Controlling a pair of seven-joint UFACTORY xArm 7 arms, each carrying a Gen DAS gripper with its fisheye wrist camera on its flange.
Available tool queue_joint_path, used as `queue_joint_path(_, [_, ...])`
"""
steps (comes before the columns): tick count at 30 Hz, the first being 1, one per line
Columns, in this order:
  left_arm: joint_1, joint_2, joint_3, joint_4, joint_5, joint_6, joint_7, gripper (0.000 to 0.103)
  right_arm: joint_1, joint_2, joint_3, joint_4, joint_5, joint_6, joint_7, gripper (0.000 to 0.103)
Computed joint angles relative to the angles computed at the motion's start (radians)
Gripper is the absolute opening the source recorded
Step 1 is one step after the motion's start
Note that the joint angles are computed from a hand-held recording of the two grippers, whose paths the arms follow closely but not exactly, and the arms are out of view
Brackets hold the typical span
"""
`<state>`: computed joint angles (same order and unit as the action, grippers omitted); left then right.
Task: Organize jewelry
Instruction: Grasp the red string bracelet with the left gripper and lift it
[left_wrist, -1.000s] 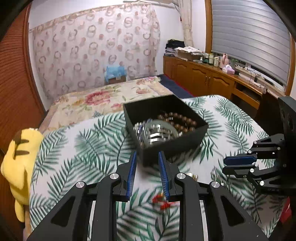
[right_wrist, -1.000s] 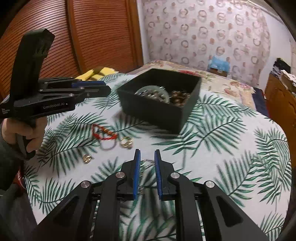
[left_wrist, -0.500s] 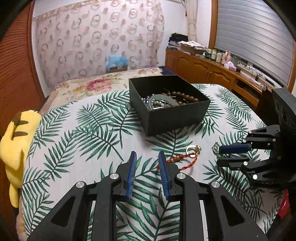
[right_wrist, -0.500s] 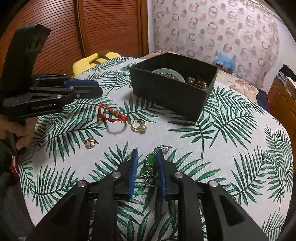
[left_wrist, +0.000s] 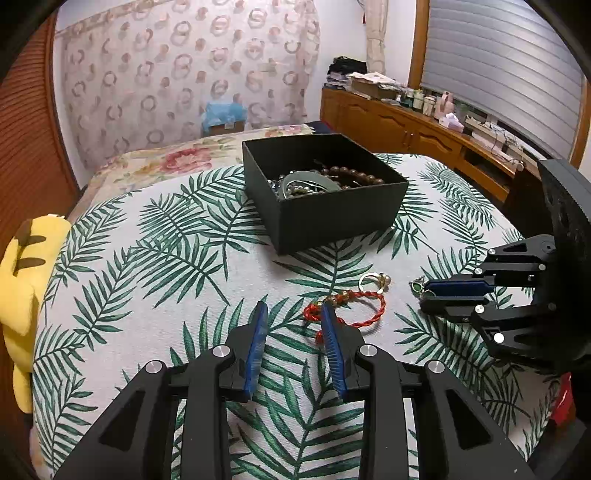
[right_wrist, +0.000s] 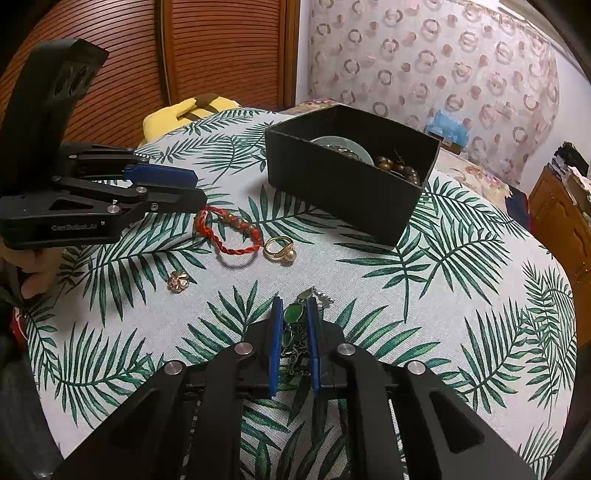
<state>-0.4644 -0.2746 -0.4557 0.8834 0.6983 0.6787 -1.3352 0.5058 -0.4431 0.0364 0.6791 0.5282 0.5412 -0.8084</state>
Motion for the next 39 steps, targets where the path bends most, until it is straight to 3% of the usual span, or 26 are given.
queue_joint_path(10, [0.006, -0.038, -0.018, -0.009, 0.0, -0.024, -0.034, 0.029, -0.001, 0.002, 0.0, 0.001, 0.008, 0.002, -0.004, 0.014])
queue_joint_path(24, [-0.023, 0.065, 0.011, 0.04, 0.006, -0.014, -0.022, 0.029, -0.001, 0.002, 0.0, 0.0, 0.009, 0.0, -0.006, 0.014])
queue_joint_path(25, [-0.027, 0.066, 0.014, 0.04, 0.007, -0.013, -0.022, 0.027, -0.001, 0.002, 0.0, 0.0, 0.009, 0.0, -0.006, 0.014])
queue_joint_path(28, [-0.035, 0.069, 0.024, 0.04, 0.009, -0.015, -0.025, 0.005, -0.001, 0.002, 0.0, 0.0, 0.01, 0.0, -0.006, 0.014])
queue_joint_path(39, [-0.037, 0.023, -0.018, 0.053, 0.094, 0.023, -0.099, 0.004, 0.0, 0.002, 0.0, -0.001, 0.011, -0.001, -0.007, 0.015])
